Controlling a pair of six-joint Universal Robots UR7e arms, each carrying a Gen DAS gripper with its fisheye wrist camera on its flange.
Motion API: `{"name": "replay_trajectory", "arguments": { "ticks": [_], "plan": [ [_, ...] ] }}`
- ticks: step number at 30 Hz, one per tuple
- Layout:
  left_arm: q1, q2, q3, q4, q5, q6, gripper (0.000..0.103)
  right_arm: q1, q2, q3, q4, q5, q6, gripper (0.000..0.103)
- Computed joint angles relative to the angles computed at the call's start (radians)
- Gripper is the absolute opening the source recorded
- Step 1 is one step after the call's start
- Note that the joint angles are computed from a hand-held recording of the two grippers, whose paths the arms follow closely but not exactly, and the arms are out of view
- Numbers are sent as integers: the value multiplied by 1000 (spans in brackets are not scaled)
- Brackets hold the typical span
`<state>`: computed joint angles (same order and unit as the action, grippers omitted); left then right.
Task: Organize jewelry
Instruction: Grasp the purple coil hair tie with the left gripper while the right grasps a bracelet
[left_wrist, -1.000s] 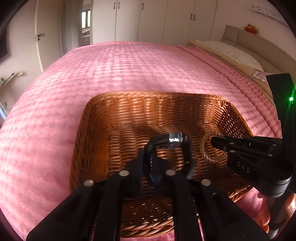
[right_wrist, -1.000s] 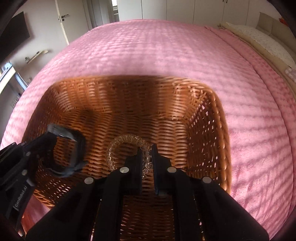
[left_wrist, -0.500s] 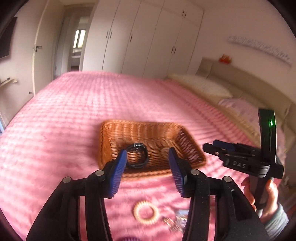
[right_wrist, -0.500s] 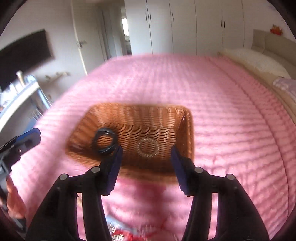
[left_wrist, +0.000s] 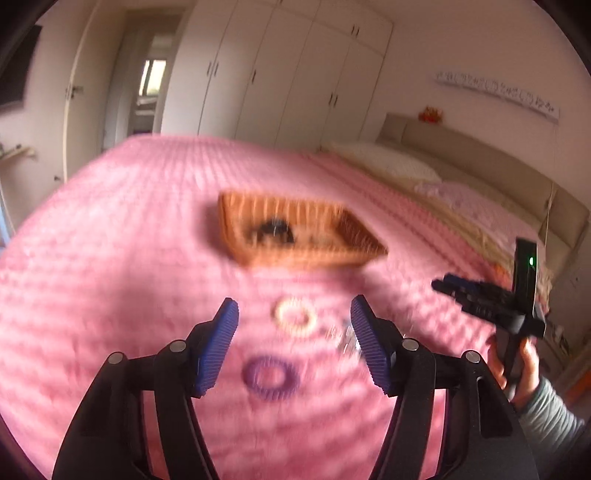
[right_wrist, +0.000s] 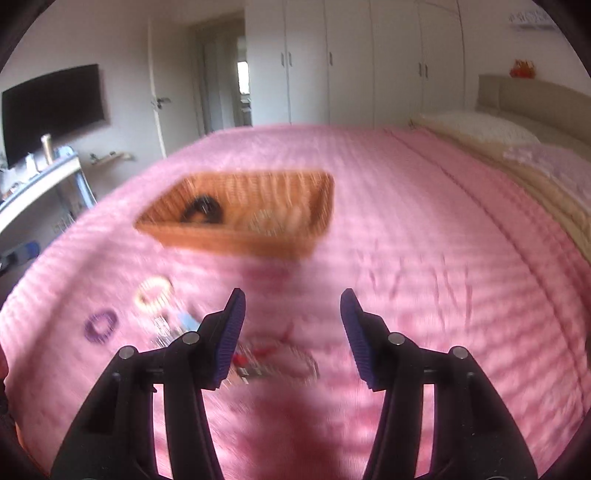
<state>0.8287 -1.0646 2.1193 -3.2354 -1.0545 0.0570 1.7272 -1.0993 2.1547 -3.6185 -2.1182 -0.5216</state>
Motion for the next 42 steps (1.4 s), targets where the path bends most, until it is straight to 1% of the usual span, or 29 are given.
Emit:
{"name": "replay_trajectory", "arguments": {
  "ticks": [2, 3, 4, 6, 7, 8, 11, 13, 16, 18, 20, 22, 25, 26, 27, 28, 29, 31, 33, 34, 37, 39, 40, 42],
  "plan": [
    [19, 19, -2, 44, 30, -32, 62, -18, 21, -3, -5, -9, 9, 49],
    [26, 30, -11, 73, 42, -48, 60, -22, 32, -4, -7, -19, 16, 47],
    [31, 36, -15, 100, 50, -64, 59, -31, 34, -1, 4, -28, 30, 42],
    [53, 54, -43, 163, 55, -98, 56, -35, 38, -8, 25, -62, 56, 37],
    [59, 64, -55, 188, 58, -112, 53, -36, 39, -10, 31, -70, 67, 37],
    [66, 70, -62, 207, 61, -123, 52, -42, 35, -11, 47, -73, 82, 37],
    [74, 75, -63, 242, 71, -148, 52, -58, 35, -13, 86, -76, 108, 37],
    [79, 79, -59, 240, 75, -148, 52, -57, 44, -16, 93, -80, 96, 37],
    [66, 91, -46, 214, 108, -137, 52, -43, 75, -41, 98, -115, 71, 37],
    [57, 103, -46, 208, 135, -131, 52, -38, 97, -66, 126, -149, 73, 37],
    [49, 113, -47, 205, 159, -126, 52, -40, 106, -79, 149, -161, 84, 37],
    [50, 112, -50, 213, 160, -137, 52, -45, 109, -89, 175, -171, 97, 37],
    [51, 110, -54, 223, 163, -153, 51, -40, 125, -104, 176, -198, 92, 36],
    [47, 113, -52, 221, 174, -151, 50, -36, 134, -108, 170, -209, 85, 30],
    [42, 117, -52, 220, 188, -150, 43, -34, 137, -109, 170, -209, 80, 23],
    [38, 122, -52, 220, 203, -150, 36, -34, 133, -105, 177, -191, 74, 15],
    [34, 125, -53, 221, 216, -151, 34, -31, 138, -105, 172, -194, 63, 11],
    [30, 128, -52, 219, 224, -152, 13, -22, 151, -104, 147, -207, 35, 6],
    [30, 126, -50, 214, 229, -155, 10, -15, 158, -96, 97, -214, 12, 6],
    [32, 121, -48, 211, 222, -163, 10, -10, 160, -85, 44, -208, -10, 6],
    [38, 112, -41, 192, 206, -183, 9, -3, 146, -55, -37, -176, -32, 6],
    [34, 110, -31, 158, 210, -177, 9, -6, 135, -43, -59, -156, -31, 6],
    [33, 106, -23, 130, 200, -167, 9, -6, 130, -41, -56, -150, -26, 6],
    [31, 101, -19, 114, 191, -161, 9, -8, 120, -40, -38, -141, -14, 6]
  ]
}}
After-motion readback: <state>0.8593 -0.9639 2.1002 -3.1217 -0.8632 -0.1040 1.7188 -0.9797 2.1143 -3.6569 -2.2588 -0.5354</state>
